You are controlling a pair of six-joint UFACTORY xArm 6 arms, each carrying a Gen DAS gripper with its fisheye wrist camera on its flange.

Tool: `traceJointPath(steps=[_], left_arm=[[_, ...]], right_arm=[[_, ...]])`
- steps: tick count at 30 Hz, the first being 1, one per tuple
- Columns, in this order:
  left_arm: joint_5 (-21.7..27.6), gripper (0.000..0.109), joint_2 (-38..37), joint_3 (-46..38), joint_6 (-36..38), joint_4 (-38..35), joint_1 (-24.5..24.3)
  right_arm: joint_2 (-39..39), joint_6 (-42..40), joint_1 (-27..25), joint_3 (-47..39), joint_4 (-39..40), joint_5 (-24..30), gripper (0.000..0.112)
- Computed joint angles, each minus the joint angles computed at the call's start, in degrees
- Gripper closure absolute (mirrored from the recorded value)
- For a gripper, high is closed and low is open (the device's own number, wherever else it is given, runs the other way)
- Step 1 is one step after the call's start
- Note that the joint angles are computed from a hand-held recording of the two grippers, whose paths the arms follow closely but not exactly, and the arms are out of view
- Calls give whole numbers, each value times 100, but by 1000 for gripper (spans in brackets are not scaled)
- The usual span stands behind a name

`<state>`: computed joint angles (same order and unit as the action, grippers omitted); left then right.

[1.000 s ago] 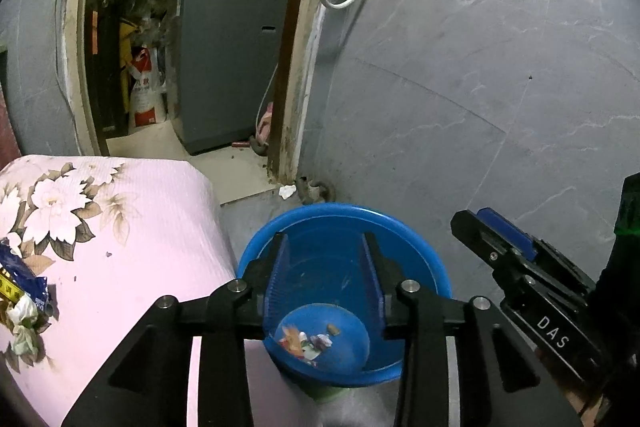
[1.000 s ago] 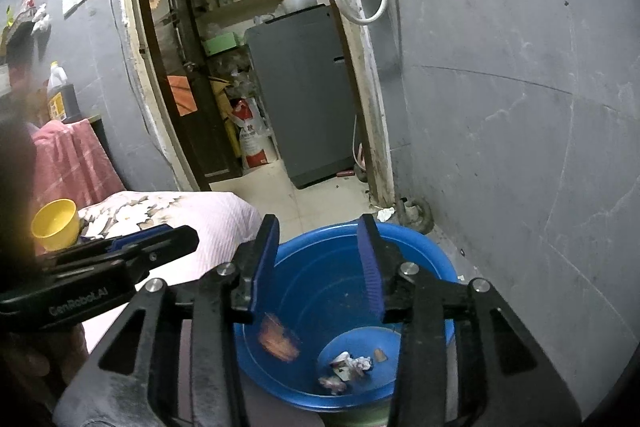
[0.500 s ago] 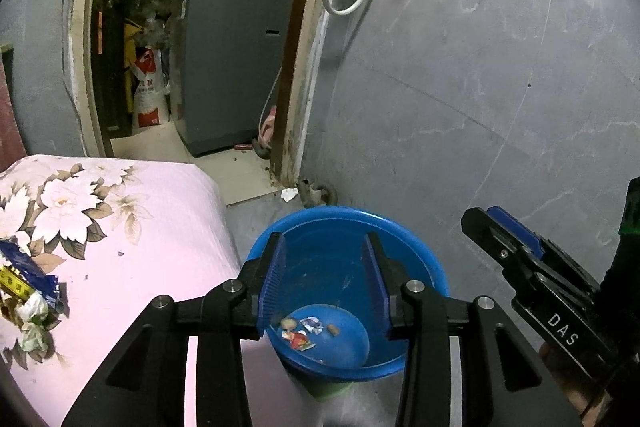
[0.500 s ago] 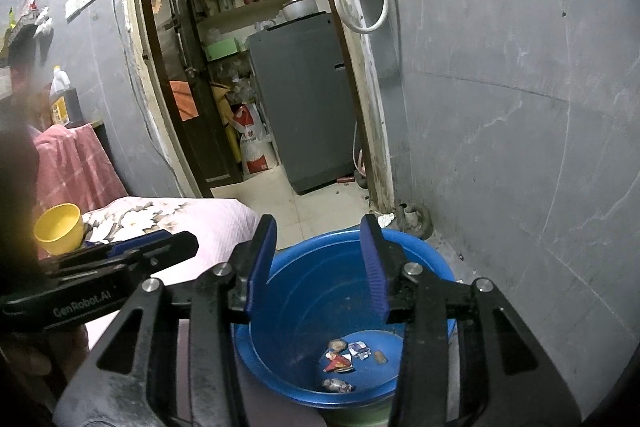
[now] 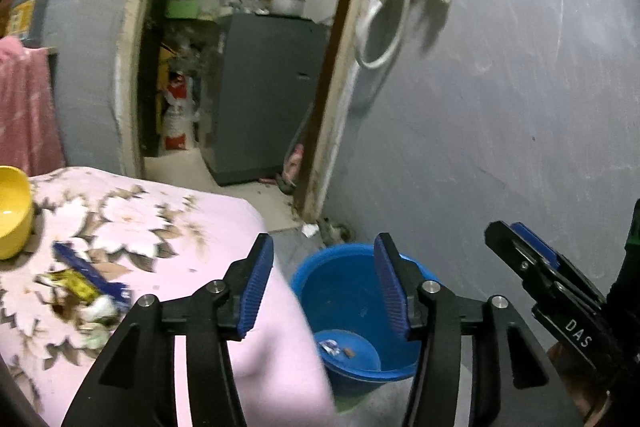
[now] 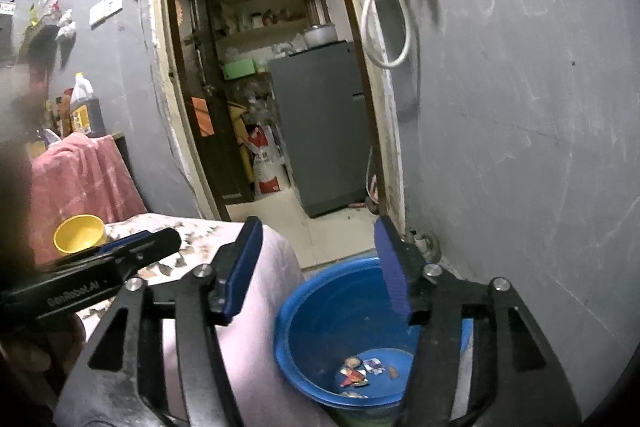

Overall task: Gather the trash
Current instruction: 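Move both open tools back over the trash pile on the table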

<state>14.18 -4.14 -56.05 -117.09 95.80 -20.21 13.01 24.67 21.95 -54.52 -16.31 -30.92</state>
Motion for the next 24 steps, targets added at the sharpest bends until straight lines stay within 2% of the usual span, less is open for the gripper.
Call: traceJointPath(steps=[6, 13, 14, 15, 18, 20, 24], left_arm=[[428, 52, -1116, 892, -254, 158, 111], [985, 40, -2287, 1811, -192, 52, 139], [1046, 34, -2433, 1938, -170, 26, 153], [1186, 29, -2670, 2128, -105, -66, 149], [1335, 28, -3069, 2464, -107, -104, 223], [1466, 27, -3412, 2741, 161, -354, 272], [1975, 12, -4004, 3215, 389, -566, 189]], right_arm=[[-214, -558, 475, 161, 746, -180, 28], [-257, -975, 1025, 106, 1370, -320, 11], [-254, -1016, 1102, 95, 1436, -340, 9], [-252, -1039, 1166, 90, 1470, -366, 9], [-194, -1219, 1385, 34, 1693, -448, 9], [-116, -1314, 1554, -1, 1852, -594, 9], [91, -1341, 1811, -99, 1934, -930, 9]])
